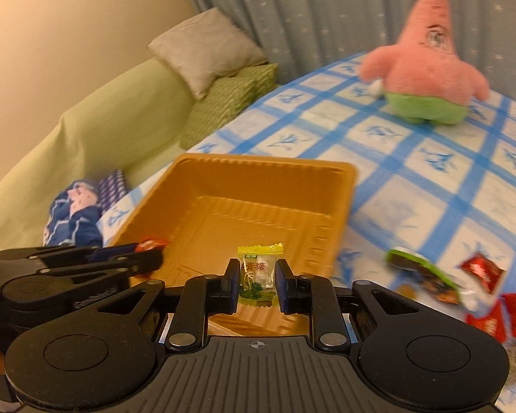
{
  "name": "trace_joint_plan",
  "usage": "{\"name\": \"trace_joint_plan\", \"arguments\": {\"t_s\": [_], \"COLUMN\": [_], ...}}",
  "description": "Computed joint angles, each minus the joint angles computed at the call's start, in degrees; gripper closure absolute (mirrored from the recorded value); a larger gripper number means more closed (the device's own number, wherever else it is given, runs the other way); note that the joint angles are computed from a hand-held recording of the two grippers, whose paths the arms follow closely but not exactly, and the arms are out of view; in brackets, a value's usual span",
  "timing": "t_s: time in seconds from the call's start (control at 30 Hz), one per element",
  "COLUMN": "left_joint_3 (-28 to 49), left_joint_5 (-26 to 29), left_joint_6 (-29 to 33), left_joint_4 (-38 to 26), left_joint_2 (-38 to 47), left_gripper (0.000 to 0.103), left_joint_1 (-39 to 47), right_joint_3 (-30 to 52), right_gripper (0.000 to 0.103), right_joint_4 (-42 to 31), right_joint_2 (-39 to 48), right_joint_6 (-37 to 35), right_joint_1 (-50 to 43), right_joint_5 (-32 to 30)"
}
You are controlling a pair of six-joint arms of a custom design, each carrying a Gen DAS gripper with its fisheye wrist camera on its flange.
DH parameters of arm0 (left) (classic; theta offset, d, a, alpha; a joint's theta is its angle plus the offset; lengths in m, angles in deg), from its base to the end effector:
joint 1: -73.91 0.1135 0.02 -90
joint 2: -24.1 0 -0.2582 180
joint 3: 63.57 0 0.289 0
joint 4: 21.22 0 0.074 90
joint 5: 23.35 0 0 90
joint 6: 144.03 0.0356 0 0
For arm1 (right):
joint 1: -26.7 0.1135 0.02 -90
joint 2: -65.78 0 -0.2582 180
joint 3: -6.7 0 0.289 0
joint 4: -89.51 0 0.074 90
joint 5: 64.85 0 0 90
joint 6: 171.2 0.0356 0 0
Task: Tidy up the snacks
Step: 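Open the left gripper over the tray while the right gripper drops the yellow candy in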
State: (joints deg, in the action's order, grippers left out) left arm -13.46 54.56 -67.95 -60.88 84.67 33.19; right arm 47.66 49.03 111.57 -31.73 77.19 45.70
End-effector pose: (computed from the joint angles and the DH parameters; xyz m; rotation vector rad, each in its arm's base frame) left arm 0.1921 -0.1555 0.2024 0.4714 2.3808 -0.1756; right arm 0.1391 0.1490 0.1979 0.1534 2.3398 0.4635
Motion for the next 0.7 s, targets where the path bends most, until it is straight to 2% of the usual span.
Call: {"name": "trace_joint_plan", "arguments": {"t_s": [0.23, 0.7], "left_joint_3": [0.4, 2.3], "left_joint_5": [1.3, 6.1], "left_joint_6": [3.9, 7.7], "left_joint_4": [2.5, 6.0], "left_joint_2": [3.1, 11.6], "left_gripper": [0.083, 0.083], "left_joint_1": [4.3, 9.4], "right_joint_3": [2.7, 6.1], "right_gripper": [0.081, 0.081], "right_joint_4": [7.8, 12.5], "right_joint_2": [10.6, 20.8], "right_joint_6": [-2.6, -4.7], "right_joint_1": [-1.9, -5.1], "right_joint_5": [-3.8, -6.7]}}
